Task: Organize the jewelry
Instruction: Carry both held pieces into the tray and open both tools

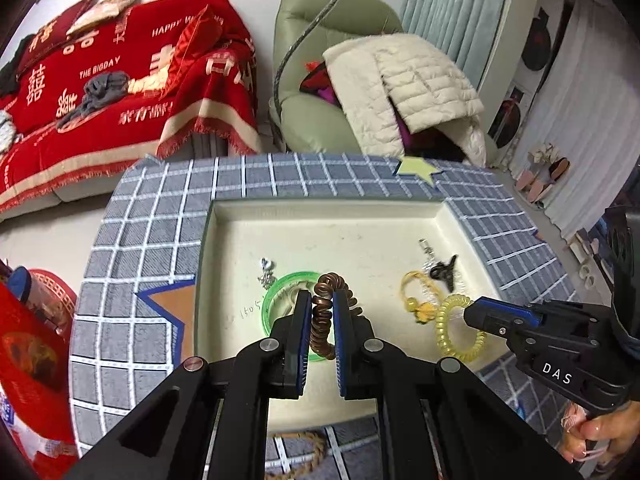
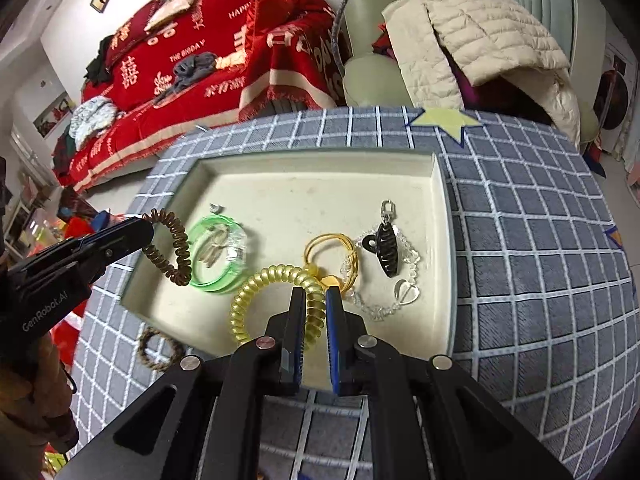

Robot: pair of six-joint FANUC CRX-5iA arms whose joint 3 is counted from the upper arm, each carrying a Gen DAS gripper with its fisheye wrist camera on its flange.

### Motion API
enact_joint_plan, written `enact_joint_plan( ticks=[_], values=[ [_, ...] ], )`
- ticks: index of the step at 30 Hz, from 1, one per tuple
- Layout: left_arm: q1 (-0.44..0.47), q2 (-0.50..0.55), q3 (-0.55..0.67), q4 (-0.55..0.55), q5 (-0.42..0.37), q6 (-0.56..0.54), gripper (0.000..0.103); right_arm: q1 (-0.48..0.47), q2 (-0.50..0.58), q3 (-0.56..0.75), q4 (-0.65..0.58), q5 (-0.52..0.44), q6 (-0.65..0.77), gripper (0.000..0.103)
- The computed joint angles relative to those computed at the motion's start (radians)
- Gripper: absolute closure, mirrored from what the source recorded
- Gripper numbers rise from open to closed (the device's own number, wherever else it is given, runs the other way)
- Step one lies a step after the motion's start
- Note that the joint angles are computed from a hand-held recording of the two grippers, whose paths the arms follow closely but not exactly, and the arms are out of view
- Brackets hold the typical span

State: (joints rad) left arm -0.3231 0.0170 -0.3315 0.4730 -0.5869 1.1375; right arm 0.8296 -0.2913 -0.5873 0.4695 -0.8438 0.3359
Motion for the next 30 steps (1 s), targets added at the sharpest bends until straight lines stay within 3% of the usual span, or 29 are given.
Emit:
enact_joint_plan(
  ticks=[7, 12, 23, 25, 27, 29, 30],
  values=[
    [-0.005, 0.085, 0.057, -0.102, -0.011, 0.11, 0.071, -0.068, 0.061, 0.0, -0.016, 0.025, 0.016, 0.092],
    [-0.03, 0.117, 0.108, -0.26, -0.003, 0.236, 0.071, -0.114, 0.074, -0.015, 0.005, 0.034, -0.015, 0.092],
    [-0.061, 0.116, 0.142, -0.402, 0.0, 0.34, 0.07, -0.112, 0.071, -0.029, 0.021, 0.037, -0.029, 0.09],
    [-0.069, 0.113, 0.153, -0.437, -0.007, 0.37, 0.07, -0.113, 0.06, -0.031, 0.009, 0.044, -0.03, 0.084],
    [-0.078, 0.108, 0.162, -0.474, -0.014, 0.402, 0.07, -0.107, 0.041, -0.041, 0.015, 0.053, -0.043, 0.058],
    [-0.082, 0.103, 0.163, -0.482, -0.013, 0.413, 0.07, -0.097, 0.026, -0.052, 0.039, 0.062, -0.062, 0.044],
    [-0.085, 0.1, 0.163, -0.488, -0.012, 0.42, 0.07, -0.09, 0.016, -0.056, 0.052, 0.065, -0.072, 0.043]
  ],
)
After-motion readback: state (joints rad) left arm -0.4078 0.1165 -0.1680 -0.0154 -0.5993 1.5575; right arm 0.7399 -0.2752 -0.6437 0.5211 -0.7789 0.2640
